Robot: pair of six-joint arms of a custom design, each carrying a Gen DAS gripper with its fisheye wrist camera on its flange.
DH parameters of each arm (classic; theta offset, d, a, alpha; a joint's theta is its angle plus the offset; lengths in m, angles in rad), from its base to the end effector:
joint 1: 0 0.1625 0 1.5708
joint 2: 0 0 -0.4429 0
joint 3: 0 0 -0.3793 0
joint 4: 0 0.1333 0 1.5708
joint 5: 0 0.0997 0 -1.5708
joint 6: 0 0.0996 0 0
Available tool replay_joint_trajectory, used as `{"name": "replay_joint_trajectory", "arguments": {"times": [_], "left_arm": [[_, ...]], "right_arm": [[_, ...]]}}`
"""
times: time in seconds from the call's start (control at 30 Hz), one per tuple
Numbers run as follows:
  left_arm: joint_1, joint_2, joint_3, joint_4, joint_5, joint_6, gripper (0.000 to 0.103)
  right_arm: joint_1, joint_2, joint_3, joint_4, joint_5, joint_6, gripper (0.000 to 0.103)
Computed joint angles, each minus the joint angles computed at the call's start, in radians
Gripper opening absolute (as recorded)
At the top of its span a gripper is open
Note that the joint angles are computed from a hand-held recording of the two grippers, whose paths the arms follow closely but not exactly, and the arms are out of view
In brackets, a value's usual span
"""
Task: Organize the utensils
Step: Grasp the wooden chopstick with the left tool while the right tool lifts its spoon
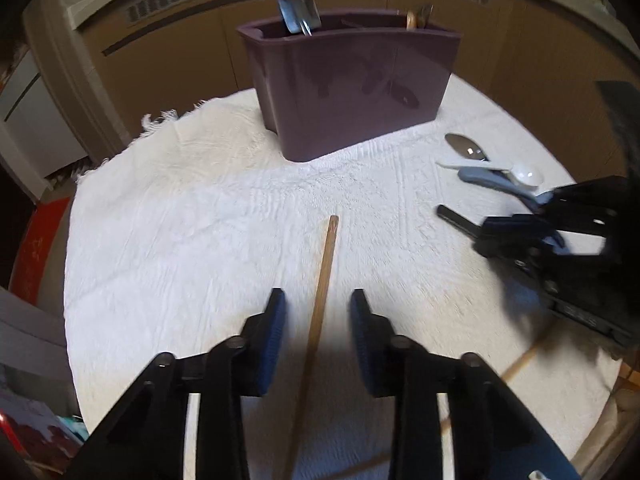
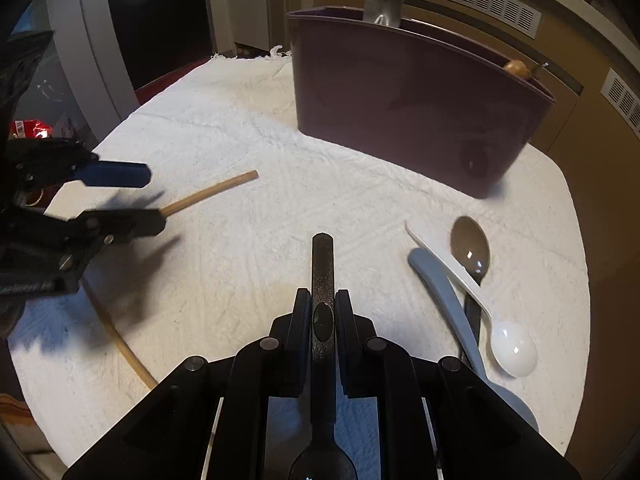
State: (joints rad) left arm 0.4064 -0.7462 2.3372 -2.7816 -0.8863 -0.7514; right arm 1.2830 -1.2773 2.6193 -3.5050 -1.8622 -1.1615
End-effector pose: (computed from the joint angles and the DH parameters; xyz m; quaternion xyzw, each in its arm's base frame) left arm -0.2728 -0.3311 -0.0247 0.2517 0.8924 -0.1672 0.3352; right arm 0.0010 -0.3654 0.1935 0.3620 -0.8754 0.1241 0.2953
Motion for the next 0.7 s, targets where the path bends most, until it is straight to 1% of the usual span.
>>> {"name": "replay_joint_trajectory", "arguments": {"times": [0.03, 0.13, 0.27, 0.37, 0.43, 0.47, 0.53, 0.57, 0.6, 0.63, 0.67, 0.7], "left_arm": [[0.023, 0.006, -0.035, 0.048, -0.007, 0.007, 0.018], [0.056, 0.024, -0.098, 0.125, -0.031, 0.02, 0.016], [0.065, 0.035, -0.148, 0.215, -0.035, 0.017, 0.016], [0.072, 0.034, -0.163, 0.246, -0.05, 0.017, 0.016], [0.081, 0.03, -0.168, 0.253, -0.065, 0.021, 0.018], [0.088, 0.026, -0.171, 0.256, -0.073, 0.019, 0.019], [0.108, 0.018, -0.178, 0.261, -0.09, 0.01, 0.026], [0.123, 0.013, -0.178, 0.245, -0.109, 0.017, 0.027], [0.134, 0.006, -0.176, 0.23, -0.125, 0.027, 0.033], [0.142, 0.004, -0.173, 0.207, -0.148, 0.048, 0.042], [0.142, 0.008, -0.173, 0.199, -0.155, 0.063, 0.047], [0.135, 0.018, -0.178, 0.201, -0.15, 0.073, 0.054]], "right_arm": [[-0.013, -0.016, 0.002, 0.012, 0.011, -0.005, 0.012], [-0.048, -0.061, 0.006, 0.059, 0.054, -0.015, 0.012], [-0.074, -0.092, 0.007, 0.099, 0.092, -0.024, 0.012], [-0.085, -0.097, 0.004, 0.113, 0.112, -0.026, 0.013], [-0.094, -0.11, 0.001, 0.137, 0.126, -0.026, 0.013], [-0.094, -0.101, -0.002, 0.134, 0.129, -0.024, 0.012], [-0.099, -0.107, 0.0, 0.14, 0.134, -0.025, 0.012], [-0.099, -0.109, 0.0, 0.144, 0.136, -0.025, 0.012], [-0.1, -0.112, -0.001, 0.148, 0.136, -0.024, 0.013], [-0.099, -0.114, -0.001, 0.151, 0.135, -0.024, 0.012], [-0.098, -0.114, -0.001, 0.153, 0.134, -0.023, 0.013], [-0.094, -0.112, -0.003, 0.153, 0.13, -0.022, 0.013]]}}
